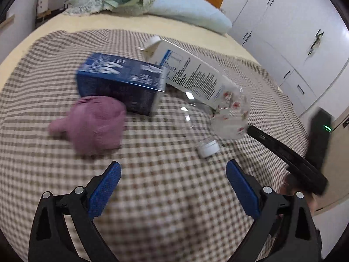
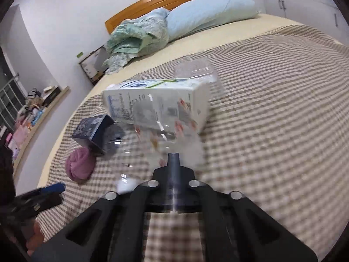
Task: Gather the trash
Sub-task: 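Grasp clear plastic bottle with left tool while right tool grasps sticker-printed clear bottle, then carry both clear bottles down to the bin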
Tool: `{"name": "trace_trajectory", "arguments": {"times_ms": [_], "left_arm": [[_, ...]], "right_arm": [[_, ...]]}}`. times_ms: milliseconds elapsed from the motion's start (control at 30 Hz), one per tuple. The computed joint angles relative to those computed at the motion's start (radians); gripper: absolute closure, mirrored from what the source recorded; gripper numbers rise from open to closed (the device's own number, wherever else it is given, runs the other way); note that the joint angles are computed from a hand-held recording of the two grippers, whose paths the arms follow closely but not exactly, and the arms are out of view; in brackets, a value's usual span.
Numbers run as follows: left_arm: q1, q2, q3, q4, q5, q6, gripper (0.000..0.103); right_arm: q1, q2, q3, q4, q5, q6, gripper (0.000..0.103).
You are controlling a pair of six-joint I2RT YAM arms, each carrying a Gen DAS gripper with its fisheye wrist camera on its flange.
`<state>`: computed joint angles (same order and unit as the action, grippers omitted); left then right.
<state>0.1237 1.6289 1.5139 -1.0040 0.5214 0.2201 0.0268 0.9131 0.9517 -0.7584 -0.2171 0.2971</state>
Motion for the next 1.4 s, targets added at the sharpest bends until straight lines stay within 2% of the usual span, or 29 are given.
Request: {"name": "trace_trajectory", "arguments": {"times_ms": [100,200,233,300,333,367,400,433,467,500,567,633,700,767,833,867,900,933,1000,1067,1133,1267,1400], "left_arm": [[-0.098,0.048,0.036,0.026,-0.019,-0.055,0.009],[-0.197,0.123,0.106,0.049,-0.168,-0.133,0.009],[-0.214,0.151,0.126,0.061,-0.193,-0.164,0.009],[-0.236,0.216,0.187,0.058,-0.212,-0.205,0.009],[-0.254,0.263,0.239,0.043,-0.246,-0.229,0.009],[-0.263,0.287,0.264,0.041,-0.258,-0.241,0.009],[-0.271,0.311,0.290,0.040,-0.264,-0.247,0.009],[-0.279,0.332,0.313,0.039,-0.275,-0.249,0.012],[-0.285,0.345,0.325,0.045,-0.280,-0.246,0.022],[-0.288,0.352,0.337,0.038,-0.271,-0.234,0.040],[-0.288,0.280,0.269,0.089,-0.271,-0.237,0.041],[-0.269,0.132,0.120,0.210,-0.266,-0.226,0.041],[-0.242,0.016,0.014,0.286,-0.248,-0.230,0.041],[-0.199,-0.066,-0.035,0.298,-0.228,-0.229,0.041],[-0.168,-0.105,-0.035,0.264,-0.221,-0.221,0.041],[-0.148,-0.124,-0.031,0.240,-0.213,-0.204,0.041],[-0.140,-0.132,-0.023,0.225,-0.216,-0.191,0.041],[-0.123,-0.153,-0.018,0.205,-0.217,-0.171,0.041],[-0.063,-0.213,-0.021,0.173,-0.193,-0.125,0.041],[-0.034,-0.255,-0.007,0.141,-0.159,-0.113,0.041],[-0.018,-0.287,0.037,0.070,-0.123,-0.105,0.041],[-0.005,-0.354,0.124,-0.061,-0.053,-0.109,0.041],[-0.049,-0.466,0.193,-0.161,-0.050,-0.128,0.041]], "right_arm": [[-0.196,-0.075,0.034,-0.126,-0.127,-0.132,0.103],[-0.395,-0.091,0.081,-0.263,-0.231,-0.303,0.103],[-0.477,-0.103,0.090,-0.316,-0.278,-0.373,0.103],[-0.538,-0.114,0.087,-0.356,-0.289,-0.449,0.101],[-0.548,-0.127,0.079,-0.369,-0.278,-0.474,0.074],[-0.570,-0.142,0.066,-0.389,-0.285,-0.509,0.027],[-0.569,-0.159,0.051,-0.379,-0.294,-0.508,0.022],[-0.581,-0.181,0.032,-0.368,-0.325,-0.518,0.022],[-0.564,-0.192,0.016,-0.351,-0.335,-0.509,0.022],[-0.511,-0.189,0.004,-0.321,-0.302,-0.464,0.022],[-0.419,-0.164,-0.013,-0.258,-0.258,-0.351,0.022],[-0.315,-0.134,-0.030,-0.175,-0.222,-0.213,0.022],[-0.138,-0.081,-0.040,-0.056,-0.096,-0.047,0.022],[0.034,0.036,-0.019,0.042,0.047,0.073,0.023],[0.124,0.196,0.053,0.063,0.161,0.116,0.023],[0.134,0.246,0.083,0.050,0.196,0.138,0.036],[0.118,0.265,0.082,0.073,0.182,0.178,0.051],[0.089,0.270,0.080,0.073,0.138,0.214,0.050],[0.079,0.232,0.084,0.019,0.148,0.249,0.051],[0.096,0.159,0.103,-0.068,0.182,0.223,0.051],[0.086,0.097,0.128,-0.147,0.172,0.204,0.051],[0.056,-0.010,0.292,-0.392,0.156,0.128,0.051],[0.017,-0.089,0.458,-0.585,0.162,0.032,0.051]]}}
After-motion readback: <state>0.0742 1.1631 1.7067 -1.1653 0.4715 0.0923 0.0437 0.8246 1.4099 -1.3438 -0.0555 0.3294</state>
